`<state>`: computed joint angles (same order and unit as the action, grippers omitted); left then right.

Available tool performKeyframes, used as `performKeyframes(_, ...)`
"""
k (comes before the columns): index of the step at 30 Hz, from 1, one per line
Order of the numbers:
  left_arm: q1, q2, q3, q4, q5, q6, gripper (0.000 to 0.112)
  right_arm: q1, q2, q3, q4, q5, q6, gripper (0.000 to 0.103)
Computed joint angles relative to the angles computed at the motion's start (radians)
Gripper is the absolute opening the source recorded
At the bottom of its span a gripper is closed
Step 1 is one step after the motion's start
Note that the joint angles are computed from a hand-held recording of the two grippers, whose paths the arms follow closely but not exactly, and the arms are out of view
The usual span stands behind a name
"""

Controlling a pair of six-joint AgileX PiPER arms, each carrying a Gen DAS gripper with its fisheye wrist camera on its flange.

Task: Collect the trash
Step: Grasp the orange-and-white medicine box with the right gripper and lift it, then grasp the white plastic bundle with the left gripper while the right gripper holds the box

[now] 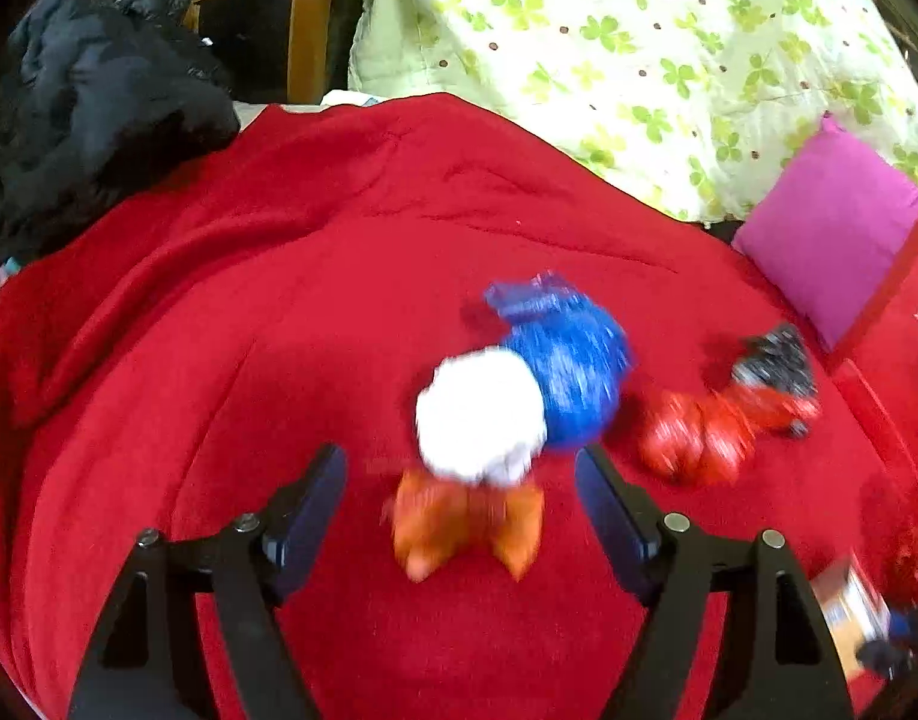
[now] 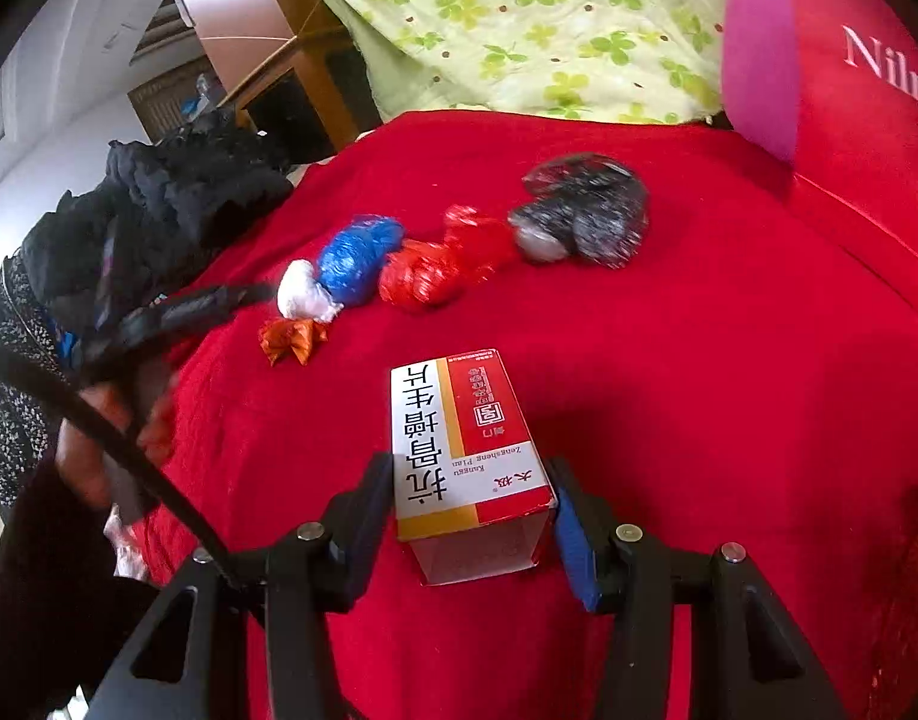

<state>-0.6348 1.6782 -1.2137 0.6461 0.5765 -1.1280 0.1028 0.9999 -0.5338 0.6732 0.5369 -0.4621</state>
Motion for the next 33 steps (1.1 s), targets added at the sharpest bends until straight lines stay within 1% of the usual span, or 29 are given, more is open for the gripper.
performKeyframes(1, 0.009, 0.035, -0.039, -0.018, -0.003, 0.039, 0.079, -0.02, -0.002, 0.006, 0.025, 0.008, -0.038, 0.053)
performKeyframes(3, 0.013, 0.088, -0.092, -0.024, 0.01, 0.063, 0.079, -0.076, 0.005, 0.013, 0.085, 0.036, -0.124, 0.053)
performKeyframes(5, 0.019, 0.114, -0.107, -0.02, 0.002, 0.064, 0.079, -0.11, 0.02, 0.011, 0.118, 0.058, -0.17, 0.053)
performKeyframes(6, 0.026, 0.121, -0.111, -0.038, -0.005, 0.078, 0.079, -0.107, 0.018, 0.015, 0.116, 0.053, -0.168, 0.053)
performKeyframes(8, 0.053, 0.133, -0.118, -0.114, -0.036, 0.127, 0.067, -0.086, 0.023, 0.009, 0.096, 0.041, -0.154, 0.053)
performKeyframes(9, 0.072, 0.136, -0.116, -0.185, -0.06, 0.185, 0.054, -0.076, 0.025, 0.01, 0.092, 0.032, -0.153, 0.053)
performKeyframes(10, 0.083, 0.143, -0.122, -0.239, -0.066, 0.232, 0.046, -0.061, 0.026, 0.009, 0.082, 0.025, -0.143, 0.053)
performKeyframes(11, 0.091, 0.148, -0.122, -0.268, -0.067, 0.256, 0.044, -0.048, 0.025, 0.01, 0.073, 0.016, -0.134, 0.053)
performKeyframes(13, 0.082, 0.154, -0.12, -0.227, -0.057, 0.219, 0.038, -0.035, 0.017, 0.009, 0.066, 0.014, -0.121, 0.053)
performKeyframes(17, 0.045, 0.118, -0.1, -0.124, -0.04, 0.119, 0.036, -0.022, -0.032, 0.015, 0.054, 0.01, -0.101, 0.053)
performKeyframes(19, 0.02, 0.082, -0.081, -0.08, -0.028, 0.084, 0.036, -0.03, -0.052, 0.018, 0.062, 0.014, -0.11, 0.053)
performKeyframes(20, 0.012, 0.062, -0.069, -0.065, -0.028, 0.073, 0.036, -0.038, -0.066, 0.019, 0.072, 0.02, -0.119, 0.05)
performKeyframes(23, -0.033, -0.009, -0.026, 0.001, -0.019, 0.014, 0.036, -0.041, -0.092, 0.017, 0.05, 0.021, -0.091, 0.05)
performKeyframes(24, -0.051, -0.031, -0.015, 0.023, -0.01, -0.004, 0.036, -0.031, -0.097, 0.014, 0.018, 0.016, -0.064, 0.05)
performKeyframes(26, -0.099, -0.08, 0.01, 0.077, 0.014, -0.058, 0.036, 0.019, -0.087, 0.008, -0.107, -0.012, 0.055, 0.05)
performKeyframes(27, -0.119, -0.101, 0.021, 0.09, 0.02, -0.072, 0.036, 0.028, -0.08, 0.008, -0.127, -0.013, 0.077, 0.05)
performKeyframes(29, -0.15, -0.126, 0.026, 0.112, 0.034, -0.084, 0.036, 0.035, -0.075, 0.013, -0.139, -0.01, 0.078, 0.05)
performKeyframes(31, -0.207, -0.157, 0.046, 0.163, 0.067, -0.13, 0.036, 0.031, -0.069, 0.016, -0.135, -0.008, 0.054, 0.05)
performKeyframes(33, -0.233, -0.167, 0.053, 0.15, 0.068, -0.126, 0.036, 0.028, -0.051, 0.015, -0.141, 0.005, 0.042, 0.051)
